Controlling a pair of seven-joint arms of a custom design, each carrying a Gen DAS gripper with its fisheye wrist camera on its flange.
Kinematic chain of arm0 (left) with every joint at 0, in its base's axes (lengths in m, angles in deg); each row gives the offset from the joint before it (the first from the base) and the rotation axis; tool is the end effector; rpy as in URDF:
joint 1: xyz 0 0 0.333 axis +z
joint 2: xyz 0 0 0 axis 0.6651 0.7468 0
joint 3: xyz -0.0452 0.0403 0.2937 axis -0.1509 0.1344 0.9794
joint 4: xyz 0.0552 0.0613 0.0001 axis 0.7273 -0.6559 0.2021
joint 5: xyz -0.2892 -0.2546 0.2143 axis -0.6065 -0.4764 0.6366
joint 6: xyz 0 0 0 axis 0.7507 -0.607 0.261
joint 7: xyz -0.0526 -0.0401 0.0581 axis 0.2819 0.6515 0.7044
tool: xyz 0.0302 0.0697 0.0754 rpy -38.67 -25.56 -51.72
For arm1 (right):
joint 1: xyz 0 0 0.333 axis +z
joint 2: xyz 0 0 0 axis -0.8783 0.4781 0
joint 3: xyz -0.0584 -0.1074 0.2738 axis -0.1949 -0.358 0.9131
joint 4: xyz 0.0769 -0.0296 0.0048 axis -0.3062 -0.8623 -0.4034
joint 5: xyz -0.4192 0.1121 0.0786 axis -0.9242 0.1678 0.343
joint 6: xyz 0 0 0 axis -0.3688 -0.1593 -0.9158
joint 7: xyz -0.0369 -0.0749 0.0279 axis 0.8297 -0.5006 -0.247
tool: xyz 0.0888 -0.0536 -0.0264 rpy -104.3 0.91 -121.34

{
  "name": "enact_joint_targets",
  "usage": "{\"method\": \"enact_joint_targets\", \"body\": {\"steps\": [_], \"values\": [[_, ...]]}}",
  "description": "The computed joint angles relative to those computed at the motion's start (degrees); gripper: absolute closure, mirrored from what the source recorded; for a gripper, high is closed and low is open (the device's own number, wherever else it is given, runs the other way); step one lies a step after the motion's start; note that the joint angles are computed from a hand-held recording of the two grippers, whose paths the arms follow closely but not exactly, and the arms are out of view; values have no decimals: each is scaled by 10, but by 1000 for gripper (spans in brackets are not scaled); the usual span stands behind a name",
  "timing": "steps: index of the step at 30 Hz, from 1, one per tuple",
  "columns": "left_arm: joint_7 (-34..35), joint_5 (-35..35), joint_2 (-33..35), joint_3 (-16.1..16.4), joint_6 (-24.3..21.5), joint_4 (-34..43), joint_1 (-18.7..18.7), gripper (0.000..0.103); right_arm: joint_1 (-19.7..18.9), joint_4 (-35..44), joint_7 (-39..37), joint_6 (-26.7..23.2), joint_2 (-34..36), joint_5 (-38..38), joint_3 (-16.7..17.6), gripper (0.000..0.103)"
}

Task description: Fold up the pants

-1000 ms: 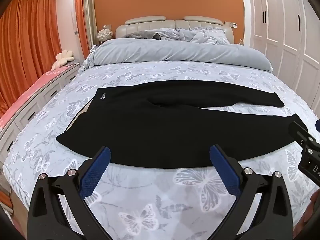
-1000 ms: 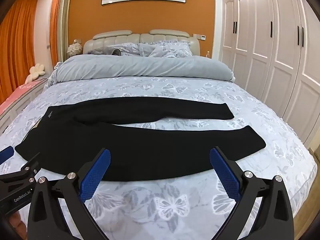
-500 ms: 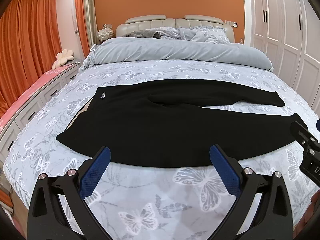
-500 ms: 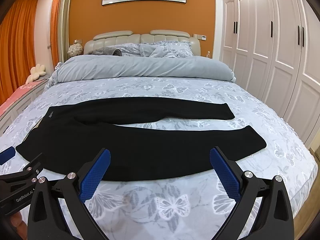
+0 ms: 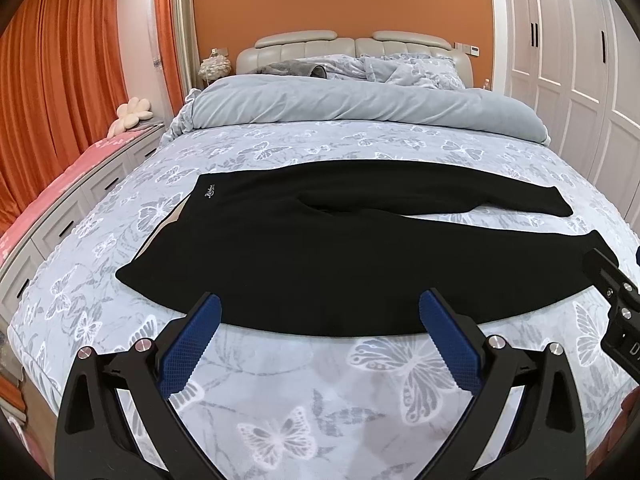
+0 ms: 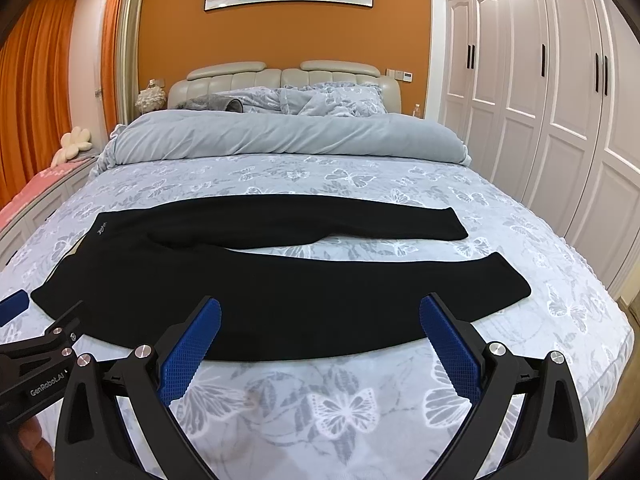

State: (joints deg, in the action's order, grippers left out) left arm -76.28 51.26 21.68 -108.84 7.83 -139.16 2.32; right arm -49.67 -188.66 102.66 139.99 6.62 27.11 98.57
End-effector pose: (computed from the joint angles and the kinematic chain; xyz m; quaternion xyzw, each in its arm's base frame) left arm 0.4264 -0.5125 0.5522 -0.7612 0.4770 -0.2002 0.3911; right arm 0.4822 0.3025 0.5908 -0.7095 0.5250 -0.2937 0.3670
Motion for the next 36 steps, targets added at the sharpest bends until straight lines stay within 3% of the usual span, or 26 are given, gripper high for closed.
{"method": "enact_joint_targets", "body": {"steps": [36], "values": [[1,0,0,0,-1,1,0,5,-1,-3,4,1,-1,-7,1,5]]}}
